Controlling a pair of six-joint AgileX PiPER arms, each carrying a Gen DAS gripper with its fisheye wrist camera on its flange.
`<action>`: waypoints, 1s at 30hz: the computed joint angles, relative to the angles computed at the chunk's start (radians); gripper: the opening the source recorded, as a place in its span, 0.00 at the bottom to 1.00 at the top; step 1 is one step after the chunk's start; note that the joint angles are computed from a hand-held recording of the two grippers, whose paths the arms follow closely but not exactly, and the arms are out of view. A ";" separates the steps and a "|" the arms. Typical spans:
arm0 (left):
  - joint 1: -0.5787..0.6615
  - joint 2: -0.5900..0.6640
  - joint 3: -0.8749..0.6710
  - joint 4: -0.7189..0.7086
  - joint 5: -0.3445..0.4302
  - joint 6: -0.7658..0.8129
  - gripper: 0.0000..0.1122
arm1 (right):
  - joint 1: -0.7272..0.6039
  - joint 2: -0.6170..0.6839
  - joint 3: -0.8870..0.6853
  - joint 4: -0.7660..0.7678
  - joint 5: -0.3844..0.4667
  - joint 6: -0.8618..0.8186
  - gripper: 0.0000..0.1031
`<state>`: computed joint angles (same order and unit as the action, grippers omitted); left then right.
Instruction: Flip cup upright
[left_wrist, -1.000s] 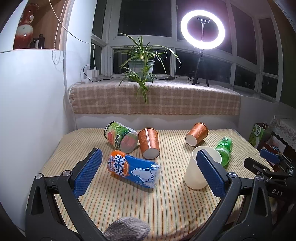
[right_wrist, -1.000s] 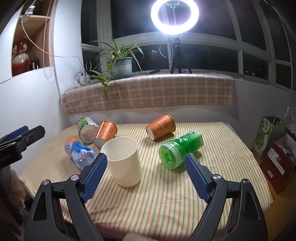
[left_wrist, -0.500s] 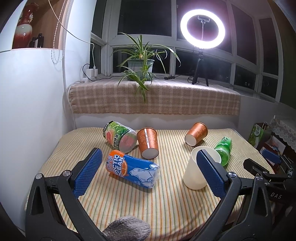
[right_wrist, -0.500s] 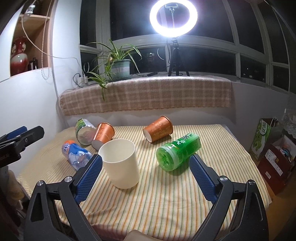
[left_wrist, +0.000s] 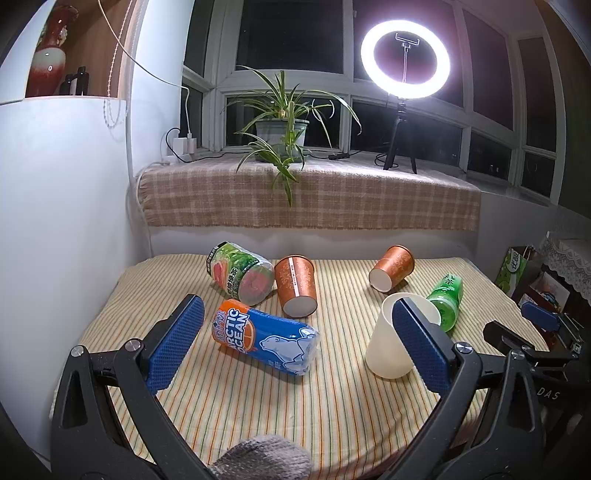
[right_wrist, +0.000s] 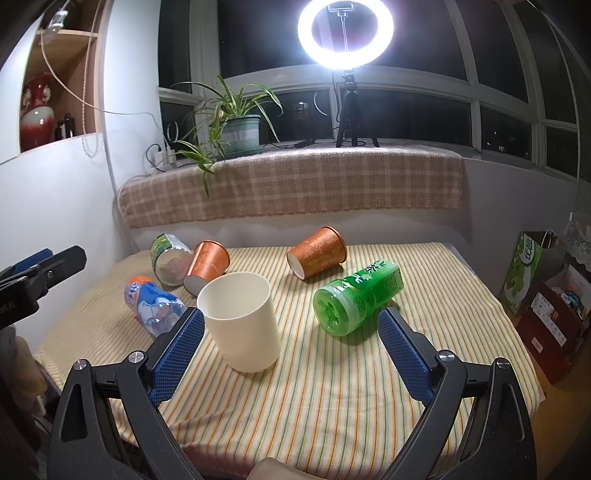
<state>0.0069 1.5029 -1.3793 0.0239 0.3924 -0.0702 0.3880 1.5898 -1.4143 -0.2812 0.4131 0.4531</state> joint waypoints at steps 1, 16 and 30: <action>0.000 0.000 0.000 0.001 0.000 -0.002 0.92 | 0.000 0.000 0.000 -0.002 0.000 0.002 0.92; 0.002 0.000 -0.001 -0.005 0.002 0.003 0.92 | -0.005 0.006 -0.014 0.054 0.018 -0.046 0.92; 0.007 0.005 -0.007 -0.021 0.002 0.019 0.92 | -0.017 0.019 -0.027 0.112 0.028 -0.092 0.92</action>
